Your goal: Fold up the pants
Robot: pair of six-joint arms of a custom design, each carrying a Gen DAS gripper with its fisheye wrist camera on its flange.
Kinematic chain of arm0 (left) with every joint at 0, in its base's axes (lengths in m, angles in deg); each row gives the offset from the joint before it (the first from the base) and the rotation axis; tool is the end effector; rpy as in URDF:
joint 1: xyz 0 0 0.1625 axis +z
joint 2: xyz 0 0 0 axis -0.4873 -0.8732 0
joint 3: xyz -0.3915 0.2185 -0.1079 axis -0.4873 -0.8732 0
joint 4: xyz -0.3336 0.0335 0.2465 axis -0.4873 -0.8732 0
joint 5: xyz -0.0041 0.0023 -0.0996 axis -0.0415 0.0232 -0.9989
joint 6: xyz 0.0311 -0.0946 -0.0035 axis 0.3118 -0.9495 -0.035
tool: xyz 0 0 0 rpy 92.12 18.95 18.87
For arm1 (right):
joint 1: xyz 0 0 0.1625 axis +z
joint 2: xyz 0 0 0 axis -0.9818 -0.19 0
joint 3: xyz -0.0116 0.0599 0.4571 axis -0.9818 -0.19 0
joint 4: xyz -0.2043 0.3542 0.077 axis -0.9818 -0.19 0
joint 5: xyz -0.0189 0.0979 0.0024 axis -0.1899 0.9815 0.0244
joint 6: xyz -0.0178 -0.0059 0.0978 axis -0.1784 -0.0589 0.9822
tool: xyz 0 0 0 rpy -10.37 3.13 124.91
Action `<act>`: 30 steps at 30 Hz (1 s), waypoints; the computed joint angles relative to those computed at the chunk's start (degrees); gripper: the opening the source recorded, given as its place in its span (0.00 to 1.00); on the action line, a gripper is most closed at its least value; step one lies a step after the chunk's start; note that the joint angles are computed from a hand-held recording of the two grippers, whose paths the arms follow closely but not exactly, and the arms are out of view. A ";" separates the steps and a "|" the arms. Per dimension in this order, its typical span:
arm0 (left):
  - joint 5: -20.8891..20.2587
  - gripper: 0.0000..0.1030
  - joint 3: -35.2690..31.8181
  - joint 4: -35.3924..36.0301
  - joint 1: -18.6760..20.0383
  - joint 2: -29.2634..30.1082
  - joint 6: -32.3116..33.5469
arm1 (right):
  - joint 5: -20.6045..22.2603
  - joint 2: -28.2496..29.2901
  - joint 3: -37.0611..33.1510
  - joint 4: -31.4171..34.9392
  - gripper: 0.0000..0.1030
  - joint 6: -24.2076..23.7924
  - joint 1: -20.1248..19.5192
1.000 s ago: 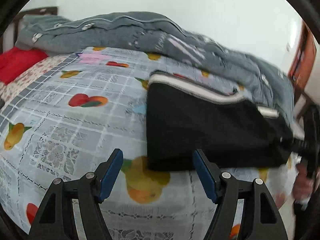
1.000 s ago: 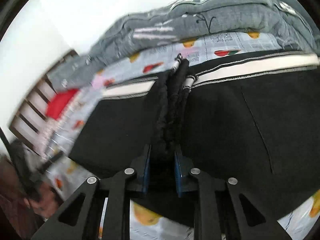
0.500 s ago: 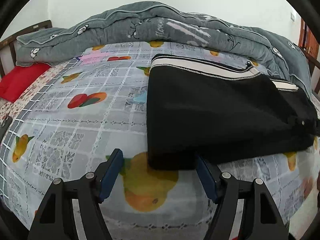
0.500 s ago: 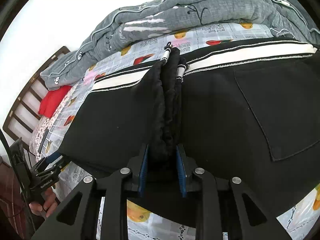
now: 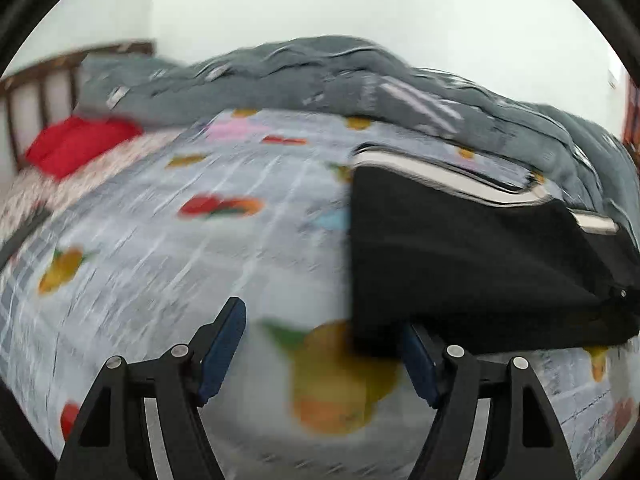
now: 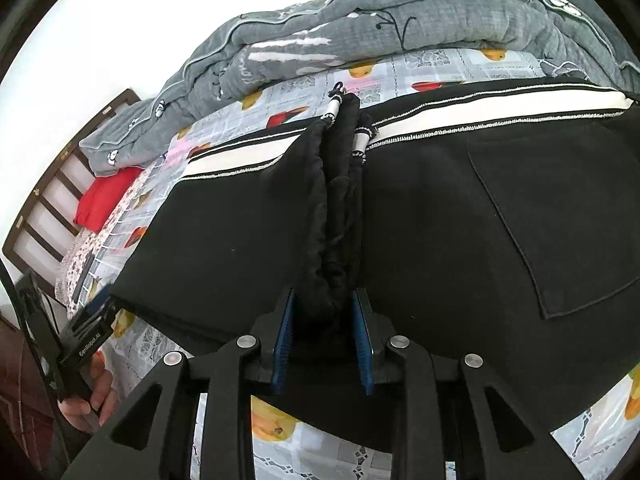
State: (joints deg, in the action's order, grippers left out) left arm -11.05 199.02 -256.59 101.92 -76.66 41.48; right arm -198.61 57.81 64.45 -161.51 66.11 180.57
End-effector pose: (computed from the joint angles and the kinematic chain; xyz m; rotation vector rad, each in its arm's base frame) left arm 0.0638 -0.4199 0.1970 0.5709 2.3239 -0.9879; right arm 0.1647 -0.3852 -0.0145 -0.0009 -2.5463 1.0030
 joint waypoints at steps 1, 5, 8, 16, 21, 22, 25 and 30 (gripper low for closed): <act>-1.87 0.71 0.11 1.02 1.25 -1.27 -0.72 | 0.14 0.00 -0.01 0.01 0.27 -0.10 -0.02; -0.34 0.71 1.19 0.30 0.03 -1.62 0.43 | -0.64 0.25 -0.48 0.16 0.27 -0.90 0.24; -0.26 0.69 0.96 0.66 -1.07 -0.97 2.14 | -0.36 -0.06 -0.26 0.41 0.28 -0.82 0.19; 3.46 0.69 -1.13 1.89 -3.39 2.41 1.05 | -0.64 -1.23 -0.40 0.57 0.35 -0.39 0.45; 2.12 0.71 -1.26 2.08 -1.11 0.86 1.11 | -0.60 -1.13 -1.53 3.31 0.40 0.06 -0.77; 1.31 0.71 -1.29 2.40 -0.45 0.25 1.72 | -1.73 -0.54 -1.99 3.17 0.40 -0.31 -0.36; 0.55 0.72 -1.41 4.80 0.04 -1.39 1.69 | -4.09 1.02 -2.09 1.88 0.26 -2.90 1.59; 1.18 0.72 -1.44 4.03 -0.09 -0.84 2.51 | -4.28 2.17 -0.86 -1.62 0.29 -5.28 2.13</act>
State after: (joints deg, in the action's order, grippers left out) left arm -9.87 197.58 -252.57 101.84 -77.50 43.99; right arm -202.89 59.98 63.59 -163.13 60.82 182.69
